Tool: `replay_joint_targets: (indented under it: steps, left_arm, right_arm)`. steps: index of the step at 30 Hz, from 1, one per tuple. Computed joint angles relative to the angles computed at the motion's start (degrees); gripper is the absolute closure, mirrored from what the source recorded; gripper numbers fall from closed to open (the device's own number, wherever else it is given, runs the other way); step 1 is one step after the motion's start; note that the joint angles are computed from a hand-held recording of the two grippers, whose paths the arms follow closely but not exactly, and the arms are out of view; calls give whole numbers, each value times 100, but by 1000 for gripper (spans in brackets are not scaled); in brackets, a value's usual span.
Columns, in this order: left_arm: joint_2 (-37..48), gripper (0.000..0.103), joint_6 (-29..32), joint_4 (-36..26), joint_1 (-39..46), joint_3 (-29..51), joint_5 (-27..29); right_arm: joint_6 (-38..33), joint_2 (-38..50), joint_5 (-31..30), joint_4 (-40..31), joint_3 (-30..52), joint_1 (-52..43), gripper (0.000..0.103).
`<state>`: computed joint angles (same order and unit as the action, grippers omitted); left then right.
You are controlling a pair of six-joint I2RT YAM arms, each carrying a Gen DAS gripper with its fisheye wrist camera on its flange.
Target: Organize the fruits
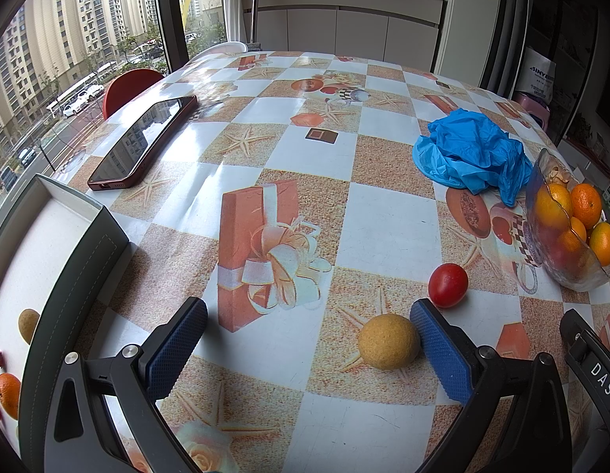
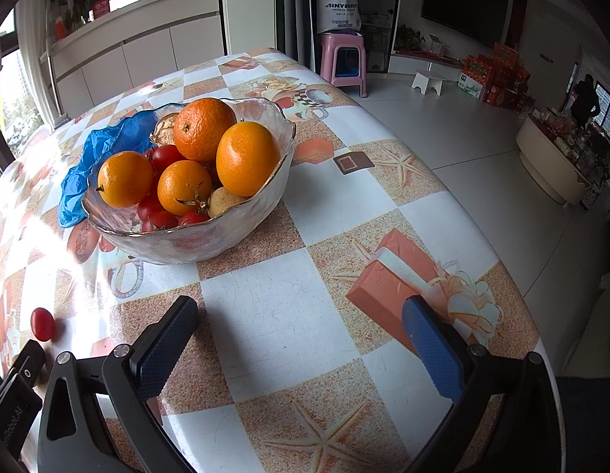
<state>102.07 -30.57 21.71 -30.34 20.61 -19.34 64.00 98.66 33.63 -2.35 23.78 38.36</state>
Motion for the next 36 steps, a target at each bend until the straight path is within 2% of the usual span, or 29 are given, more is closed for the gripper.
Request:
replay_joint_targets:
  steps: [4,5,6,8,10,12,14,15,17,20,24,28,31,36]
  left_arm:
    - [54,0,-272,-162,-54,122,-134]
    - [42,0,-384,-367,-61,214,-154]
    - [-12,0,-502,-748,-65,355,-139]
    - [-147,0,-698,-1883,-55,779,-44]
    - [-294,0,-842,-3011,-237,1200,-365]
    - [-797,0,-889,-3837,-467,1343,-722]
    - [-1463,0,-755,-4484,-450,1404,-671]
    - [-1748,0,-647,-4858,-356,1481,-544]
    - [-2296,0,-313,-5581,-13,1649,-149]
    - [-3159,0,400,-6241,768,1699,426]
    - [-3712,0,1870,-7076,2161,1940,1064]
    - [-4027,0,3217,-7345,3632,1997,1448]
    - [-4033,0,3838,-7420,4673,2063,1818]
    - [-4190,0,4511,-7261,5751,1830,1947]
  right_arm:
    - [33,-10,6,-25,-1,26,0]
    - [35,-8,8,-28,1,28,0]
    - [29,-2,8,-36,13,18,0]
    - [35,4,3,-15,4,21,0]
    - [37,15,9,-46,25,24,0]
    - [-187,106,-24,18,143,-112,0]
    - [-836,98,-267,-384,468,-313,0]
    - [-1477,38,-681,-817,763,-490,0]
    - [-2608,-62,-1733,-1731,1408,-661,0]
    - [-2728,-723,-2462,-2669,1961,-218,0]
    - [-2654,-591,-2486,-3744,3273,725,0]
    - [-2678,-6,-2737,-4315,4379,1246,0]
    - [-2737,277,-2754,-4550,4967,1541,0]
    - [-2849,704,-2660,-4599,5681,1956,0]
